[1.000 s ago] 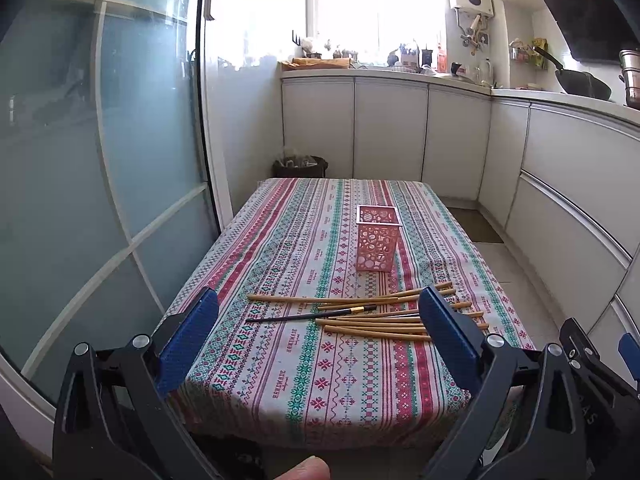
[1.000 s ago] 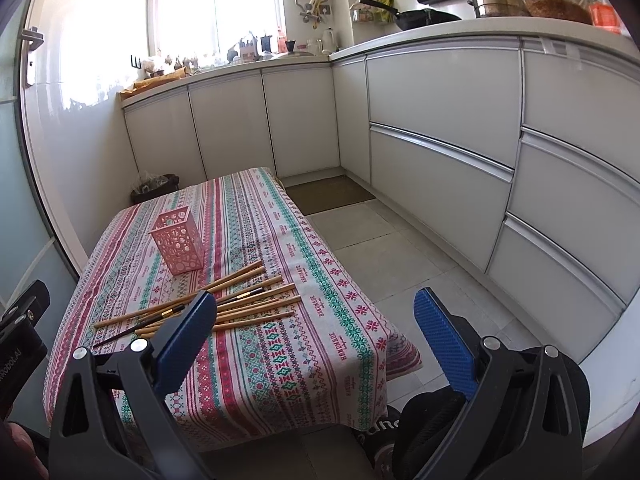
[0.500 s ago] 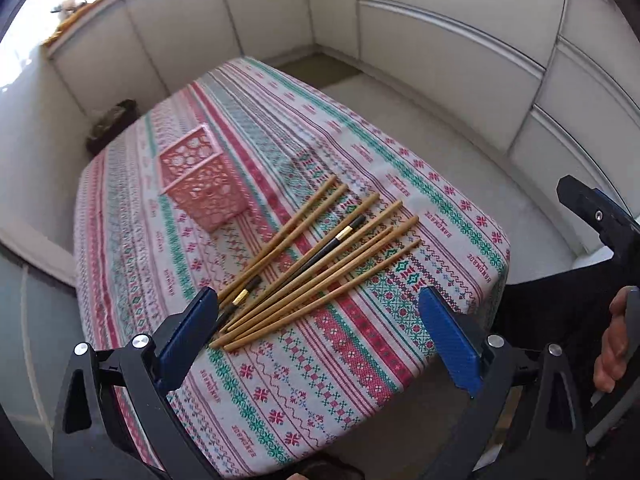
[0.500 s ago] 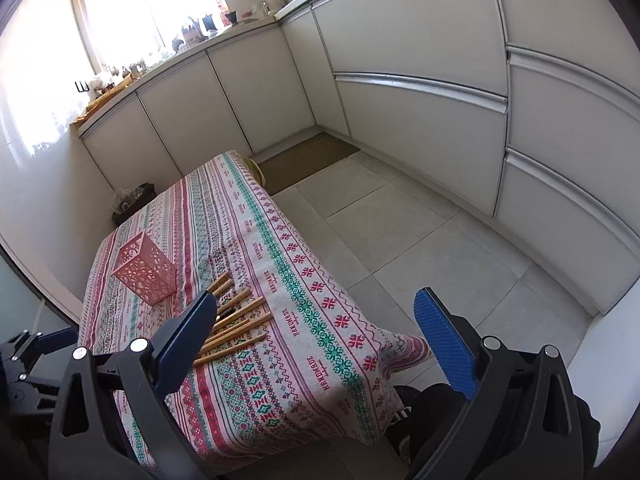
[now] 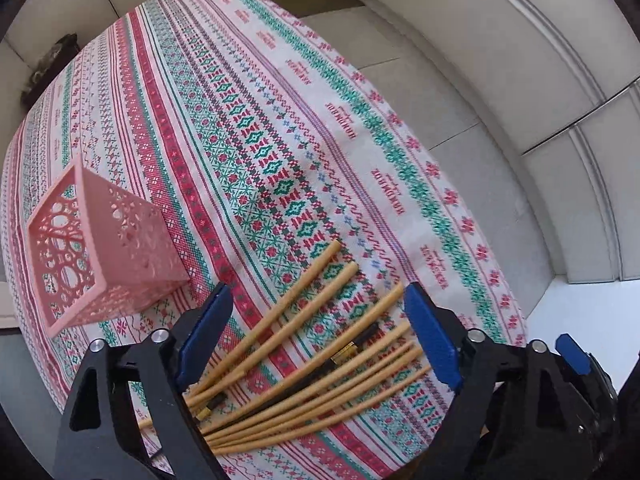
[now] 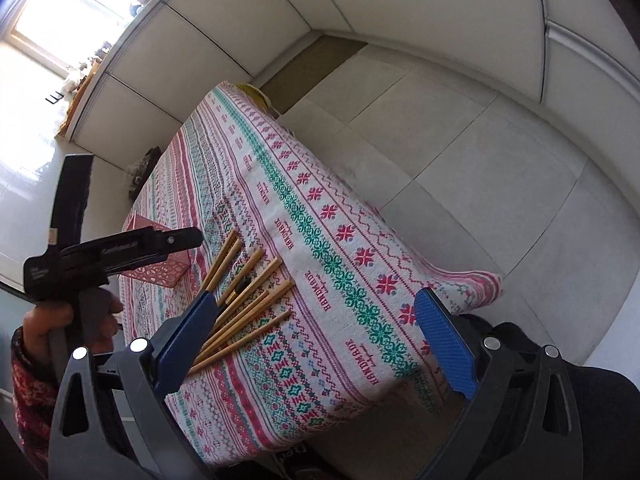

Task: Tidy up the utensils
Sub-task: 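Grasp a bamboo stick with the left tool while the right tool grasps another stick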

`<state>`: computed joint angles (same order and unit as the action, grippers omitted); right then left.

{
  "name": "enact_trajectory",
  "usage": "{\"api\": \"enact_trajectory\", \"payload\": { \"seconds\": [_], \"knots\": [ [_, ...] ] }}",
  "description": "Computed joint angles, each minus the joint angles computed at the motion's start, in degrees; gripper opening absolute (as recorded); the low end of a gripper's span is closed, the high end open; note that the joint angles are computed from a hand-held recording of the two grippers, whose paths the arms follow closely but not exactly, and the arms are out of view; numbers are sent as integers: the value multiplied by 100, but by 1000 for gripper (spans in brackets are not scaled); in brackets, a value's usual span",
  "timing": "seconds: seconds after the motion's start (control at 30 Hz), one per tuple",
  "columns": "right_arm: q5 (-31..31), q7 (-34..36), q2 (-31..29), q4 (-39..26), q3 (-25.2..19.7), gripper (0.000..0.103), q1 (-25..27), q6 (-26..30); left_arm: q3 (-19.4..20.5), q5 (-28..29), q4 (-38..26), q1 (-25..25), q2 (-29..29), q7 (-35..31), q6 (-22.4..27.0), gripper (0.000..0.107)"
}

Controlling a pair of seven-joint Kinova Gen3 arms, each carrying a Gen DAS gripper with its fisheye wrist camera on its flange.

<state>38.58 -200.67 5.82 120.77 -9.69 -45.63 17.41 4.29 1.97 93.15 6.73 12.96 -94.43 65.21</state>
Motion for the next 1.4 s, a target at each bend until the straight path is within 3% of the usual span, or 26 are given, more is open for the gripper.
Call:
{"api": "enact_trajectory", "payload": {
  "seconds": [0.1, 0.3, 0.4, 0.53, 0.6, 0.7, 0.8, 0.9, 1.07, 1.2, 1.27, 1.3, 1.33, 1.4],
  "knots": [
    [-26, 90, 41, -48, -122, 96, 140, -21, -4, -203, -171, 91, 370, 62, 173, 62],
    [-253, 384, 223, -164, -1536, 96, 1560, 12, -14, -138, -215, 14, 585, -94, 14, 48],
    [-225, 378, 258, -219, -1506, 96, 1511, 126, -22, -138, -160, 12, 723, -154, -113, 37],
    [-250, 407, 307, -278, -1382, 96, 1361, 232, -31, -216, 115, -16, 627, -334, -439, 30],
    [-313, 452, 329, -296, -1420, 96, 1396, 265, -36, -184, 366, -26, 470, -373, -688, 20],
    [-479, 506, 318, -233, -1262, 96, 1320, 92, -54, -269, 910, 67, 101, -235, -1249, 15],
    [-1094, 985, 294, -159, -1192, 96, 1424, -276, 113, -279, 1473, 4, -392, -159, -1887, 13],
    [-1793, 1620, 388, -206, -1790, 96, 2144, -549, 319, 83, 2000, -377, -1188, -649, -2389, 13],
    [-2693, 2785, 1147, -1049, -3117, 96, 3456, -454, -728, 390, 2059, 334, -2515, -1132, -1857, 11],
    [-3478, 3717, 2208, -2019, -3954, 92, 4101, -118, -1173, 1126, 2050, -32, -3577, -1777, -1638, 8],
    [-3626, 4183, 2731, -2550, -4122, 82, 4134, 348, -1536, 1510, 2202, -47, -3951, -2039, -1798, 6],
    [-3706, 4416, 2946, -2815, -4075, 69, 4048, 581, -1801, 1690, 2243, 14, -4165, -2177, -1762, 6],
    [-3805, 4582, 3066, -3039, -3921, 54, 3890, 814, -2015, 1839, 2295, 71, -4345, -2287, -1778, 6],
    [-4071, 4789, 3160, -3431, -3396, 43, 3444, 1280, -2345, 2027, 2385, 150, -4766, -2416, -1792, 6]
  ]
}}
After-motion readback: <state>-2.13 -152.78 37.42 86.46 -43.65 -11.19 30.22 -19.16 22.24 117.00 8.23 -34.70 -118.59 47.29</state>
